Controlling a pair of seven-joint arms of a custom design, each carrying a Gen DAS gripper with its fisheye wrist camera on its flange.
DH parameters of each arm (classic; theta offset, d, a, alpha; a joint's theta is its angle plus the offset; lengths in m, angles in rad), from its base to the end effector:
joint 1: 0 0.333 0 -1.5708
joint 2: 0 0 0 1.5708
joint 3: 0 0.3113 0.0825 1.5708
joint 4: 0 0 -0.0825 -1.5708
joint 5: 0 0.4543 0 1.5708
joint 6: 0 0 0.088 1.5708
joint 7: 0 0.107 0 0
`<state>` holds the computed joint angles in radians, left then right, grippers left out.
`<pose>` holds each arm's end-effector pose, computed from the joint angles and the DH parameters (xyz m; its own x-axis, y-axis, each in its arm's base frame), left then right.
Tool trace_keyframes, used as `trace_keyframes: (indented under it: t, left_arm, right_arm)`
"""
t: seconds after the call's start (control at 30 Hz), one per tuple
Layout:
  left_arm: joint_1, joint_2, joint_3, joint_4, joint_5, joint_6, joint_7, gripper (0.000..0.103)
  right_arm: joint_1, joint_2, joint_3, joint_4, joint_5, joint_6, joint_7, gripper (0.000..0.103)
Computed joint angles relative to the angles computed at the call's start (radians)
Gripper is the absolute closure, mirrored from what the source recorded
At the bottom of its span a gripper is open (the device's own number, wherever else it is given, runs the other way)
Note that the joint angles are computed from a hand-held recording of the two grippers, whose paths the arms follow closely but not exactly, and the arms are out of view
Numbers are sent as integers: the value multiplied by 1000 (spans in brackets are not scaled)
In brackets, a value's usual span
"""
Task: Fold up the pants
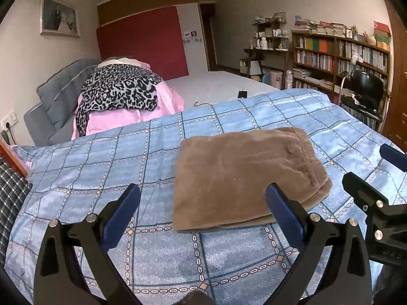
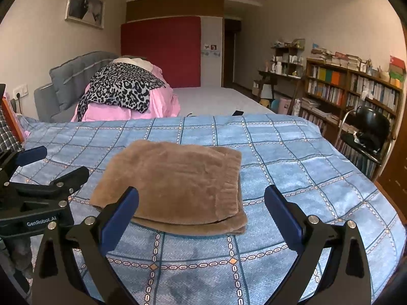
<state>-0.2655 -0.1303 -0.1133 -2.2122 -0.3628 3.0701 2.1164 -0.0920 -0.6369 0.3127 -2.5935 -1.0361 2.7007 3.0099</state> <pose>0.5796 -0.2023 0.5121 -0.4740 -0.8670 -0.1537 -0.4245 0.3779 -0.8228 0.4525 0.1327 0.4843 -0.3805 -0.9247 0.0088 -0.4495 0.1767 -0.8757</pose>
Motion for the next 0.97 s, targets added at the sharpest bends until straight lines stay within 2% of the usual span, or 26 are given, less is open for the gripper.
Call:
trace_keyframes:
  t: [0.4, 0.7, 0.97]
  left_arm:
    - [-8, -8, -1, -13, 40, 40, 3, 3]
    - [-37, -19, 25, -16, 36, 44, 19, 3]
    - [8, -19, -3, -11, 91, 4, -53, 3]
  right_arm:
    - [4, -2, -3, -1, 11, 0, -5, 5]
    - [0, -1, -1, -1, 9, 4, 0, 5]
    - [3, -1, -4, -10, 22, 5, 2, 5]
